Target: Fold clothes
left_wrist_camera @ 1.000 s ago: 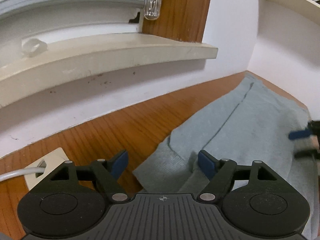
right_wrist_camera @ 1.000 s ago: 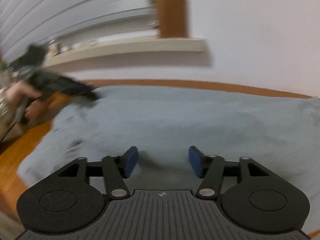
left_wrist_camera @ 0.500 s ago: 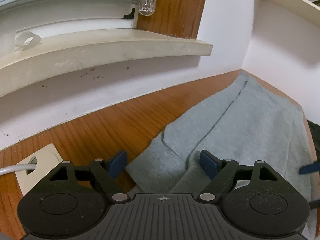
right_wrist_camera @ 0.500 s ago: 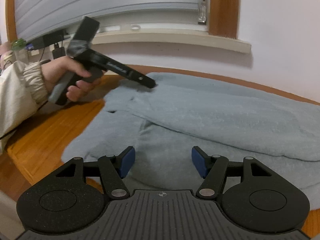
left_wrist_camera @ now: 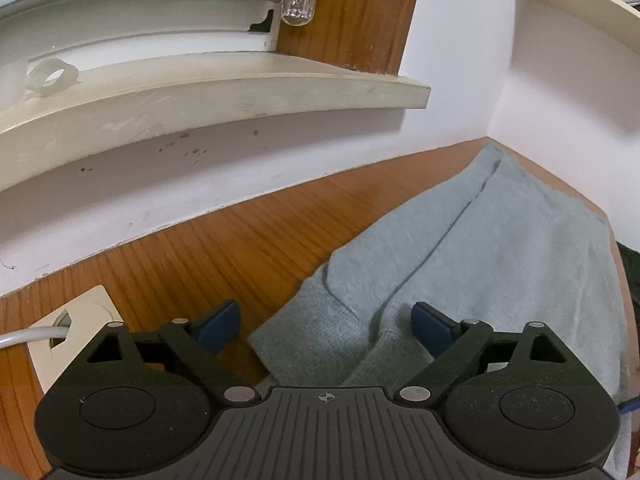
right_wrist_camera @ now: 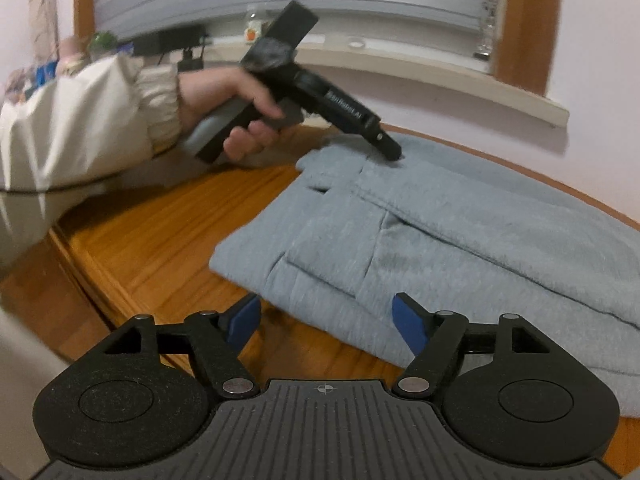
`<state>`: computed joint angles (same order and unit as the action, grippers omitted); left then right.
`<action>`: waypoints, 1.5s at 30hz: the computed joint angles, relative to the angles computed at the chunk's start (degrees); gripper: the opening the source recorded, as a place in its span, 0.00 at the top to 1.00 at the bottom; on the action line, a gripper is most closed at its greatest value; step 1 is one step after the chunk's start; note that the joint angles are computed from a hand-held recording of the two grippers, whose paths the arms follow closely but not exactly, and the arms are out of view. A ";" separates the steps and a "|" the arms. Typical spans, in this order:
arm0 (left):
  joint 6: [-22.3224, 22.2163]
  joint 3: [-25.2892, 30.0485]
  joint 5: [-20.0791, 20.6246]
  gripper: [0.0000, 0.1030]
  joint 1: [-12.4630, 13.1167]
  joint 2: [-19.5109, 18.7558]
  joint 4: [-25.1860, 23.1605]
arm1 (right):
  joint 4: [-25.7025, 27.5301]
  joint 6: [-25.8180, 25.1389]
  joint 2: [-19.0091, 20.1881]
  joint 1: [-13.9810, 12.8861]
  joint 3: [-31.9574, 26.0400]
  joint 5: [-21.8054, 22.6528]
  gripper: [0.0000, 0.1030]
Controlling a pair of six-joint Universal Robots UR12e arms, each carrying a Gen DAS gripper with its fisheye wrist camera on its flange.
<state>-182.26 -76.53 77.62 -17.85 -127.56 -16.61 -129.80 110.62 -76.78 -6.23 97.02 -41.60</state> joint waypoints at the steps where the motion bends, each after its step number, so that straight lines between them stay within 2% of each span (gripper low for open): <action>1: 0.27 0.05 -0.10 0.15 0.01 0.01 -0.18 | -0.71 -0.12 0.10 0.08 0.08 -0.16 0.30; 10: 1.84 0.06 -1.83 0.36 0.12 -0.11 0.16 | -5.22 -2.69 1.36 1.13 0.35 1.60 0.28; 13: 2.11 -0.24 -2.37 0.44 0.16 0.04 0.33 | -5.96 -3.92 1.78 1.28 0.41 2.90 0.31; 14: 2.11 -0.37 -2.35 0.48 0.15 0.12 0.37 | -5.21 -4.37 1.95 1.32 0.13 3.26 0.38; 16: 1.99 -0.61 -2.11 0.53 0.09 0.31 0.37 | -5.77 -4.41 2.17 1.42 0.00 3.36 0.46; 18: 2.14 -0.83 -1.87 0.56 0.05 0.52 0.17 | -8.56 -4.10 2.36 1.52 0.36 3.03 0.57; 19: 2.36 -0.81 -2.01 0.57 0.08 0.62 -0.24 | -10.68 -3.75 2.50 1.57 0.63 2.66 0.67; 22: 2.25 -0.53 -2.15 0.59 0.12 0.75 -1.33 | -13.79 -3.57 2.97 1.59 0.90 2.46 0.72; 26: 1.65 -1.01 0.35 0.73 -0.38 0.95 0.08 | -13.66 -2.47 3.31 1.78 0.52 2.50 0.74; 31: 2.12 -2.79 2.57 0.76 0.26 2.31 0.11 | -6.67 -4.75 3.31 2.73 -1.33 3.43 0.76; 38: 1.04 -5.30 5.39 0.78 0.98 4.20 1.04 | -3.01 -7.04 4.61 3.29 -3.37 5.99 0.77; 45: 1.14 -2.91 7.45 0.80 -0.29 4.37 2.35 | -8.52 -1.34 6.27 1.36 -5.59 11.21 0.79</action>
<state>-181.12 -79.43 85.07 -18.14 -123.19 -14.26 -138.32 109.28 -70.51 -4.87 91.43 -30.40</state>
